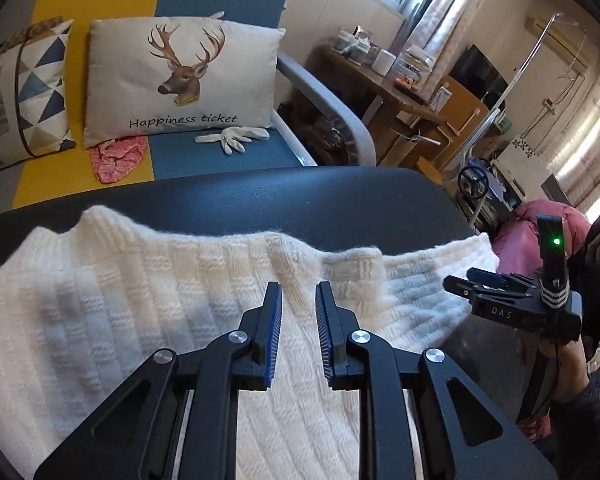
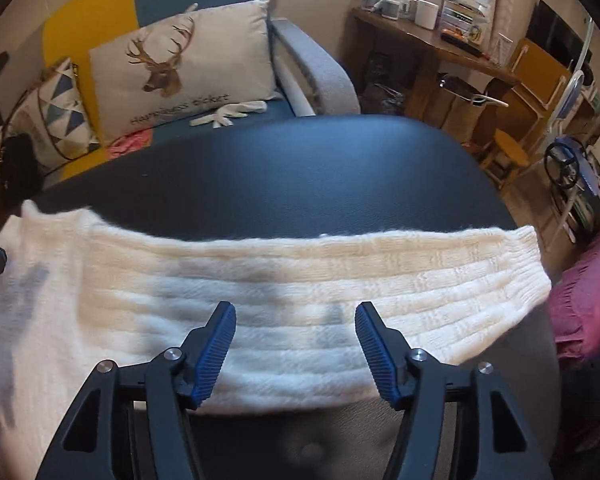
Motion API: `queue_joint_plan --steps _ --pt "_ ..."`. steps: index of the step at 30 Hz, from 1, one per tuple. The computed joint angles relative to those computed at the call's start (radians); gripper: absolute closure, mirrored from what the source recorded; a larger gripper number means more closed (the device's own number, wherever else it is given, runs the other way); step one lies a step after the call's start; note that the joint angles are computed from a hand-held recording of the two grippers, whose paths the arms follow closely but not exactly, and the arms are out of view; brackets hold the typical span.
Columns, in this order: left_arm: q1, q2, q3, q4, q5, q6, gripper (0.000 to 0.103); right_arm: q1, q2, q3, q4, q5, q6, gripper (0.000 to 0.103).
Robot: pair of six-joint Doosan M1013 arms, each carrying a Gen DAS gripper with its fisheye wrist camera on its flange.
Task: Fold clothes
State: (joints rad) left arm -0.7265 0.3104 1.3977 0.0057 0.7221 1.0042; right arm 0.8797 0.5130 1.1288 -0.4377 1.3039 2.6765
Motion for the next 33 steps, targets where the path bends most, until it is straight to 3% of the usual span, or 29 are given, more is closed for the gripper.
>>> queue_joint_plan --steps 4,8,9,12,15,17,19,22,25,28,33 --pt "0.012 0.044 -0.042 -0.013 0.068 0.003 0.084 -0.007 -0.001 0.026 -0.009 0.047 0.006 0.046" --pt "0.014 0.077 -0.059 0.019 0.137 -0.014 0.084 0.004 -0.019 0.077 -0.025 0.03 -0.006 0.049" --pt "0.018 0.071 -0.047 0.007 0.122 -0.013 0.084 0.005 -0.028 0.09 -0.026 0.025 0.015 0.052" --pt "0.03 0.054 -0.015 -0.049 0.074 -0.001 0.084 -0.004 -0.067 0.139 0.01 -0.045 0.08 0.053" --pt "0.041 0.046 0.001 -0.128 0.016 0.048 0.084 -0.006 -0.113 0.184 -0.003 -0.207 0.148 0.052" --pt "0.043 0.046 0.001 -0.169 -0.005 0.085 0.084 0.001 -0.11 0.17 -0.045 -0.264 0.131 0.049" --pt "0.039 0.054 -0.012 -0.178 -0.005 0.099 0.084 0.005 -0.073 0.114 -0.058 -0.245 0.06 0.049" --pt "0.028 0.078 -0.051 -0.115 0.044 0.06 0.084 0.006 0.02 -0.016 -0.062 -0.057 -0.064 0.049" --pt "0.026 0.103 -0.086 -0.079 0.105 0.021 0.084 0.001 0.08 -0.077 -0.06 0.094 -0.117 0.046" --pt "0.035 0.104 -0.081 -0.112 0.093 0.025 0.084 0.002 0.051 -0.018 -0.074 0.072 -0.023 0.037" --pt "0.04 0.102 -0.072 -0.132 0.076 0.038 0.084 0.014 0.01 0.067 -0.108 -0.02 0.144 0.036"
